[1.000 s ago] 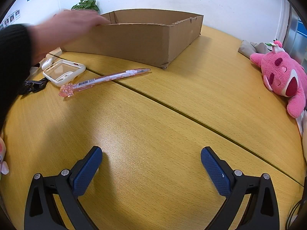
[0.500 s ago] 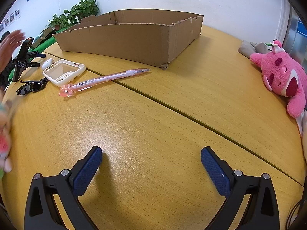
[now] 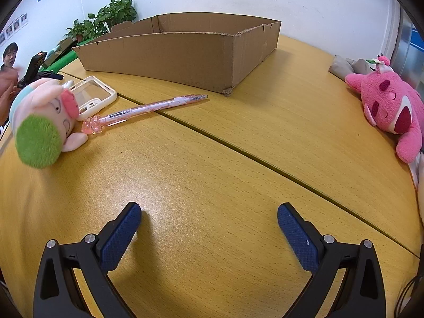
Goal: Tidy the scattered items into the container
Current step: 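Move both tools toward the teal-and-pink plush pig on the table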
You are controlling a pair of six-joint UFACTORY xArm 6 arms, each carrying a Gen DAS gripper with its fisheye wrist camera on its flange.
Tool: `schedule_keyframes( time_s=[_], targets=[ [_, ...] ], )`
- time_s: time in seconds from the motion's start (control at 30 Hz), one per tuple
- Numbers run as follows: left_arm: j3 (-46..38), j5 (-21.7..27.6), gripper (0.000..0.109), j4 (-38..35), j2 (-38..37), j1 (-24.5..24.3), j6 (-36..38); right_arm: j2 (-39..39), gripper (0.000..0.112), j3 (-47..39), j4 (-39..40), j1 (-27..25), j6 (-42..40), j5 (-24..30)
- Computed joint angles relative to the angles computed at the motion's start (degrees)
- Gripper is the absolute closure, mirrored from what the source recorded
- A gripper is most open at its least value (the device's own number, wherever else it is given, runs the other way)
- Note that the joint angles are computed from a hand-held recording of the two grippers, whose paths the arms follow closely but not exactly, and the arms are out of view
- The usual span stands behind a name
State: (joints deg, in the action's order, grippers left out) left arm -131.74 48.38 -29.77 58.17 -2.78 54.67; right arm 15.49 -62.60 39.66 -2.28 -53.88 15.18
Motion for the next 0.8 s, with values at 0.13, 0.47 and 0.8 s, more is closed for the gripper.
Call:
schedule_keyframes(
  time_s=[0.13, 0.47, 0.8],
  targets=[
    [0.3, -0.1, 0.006, -0.1, -0.2, 0.0, 0.1, 0.0, 0.009, 0.0, 0.0, 0.0, 0.0, 0.0],
    [12.3, -10.5, 0.006, 3.7, -6.5, -1.9, -10.2, 0.0, 0.009, 0.0, 0.0, 0.0, 0.0, 0.0],
    [30.3, -20.9, 0.006, 6.7, -17.0, -3.3, -19.3, 0.2, 0.009, 0.8, -6.5, 0.9, 10.3, -3.2]
  ],
)
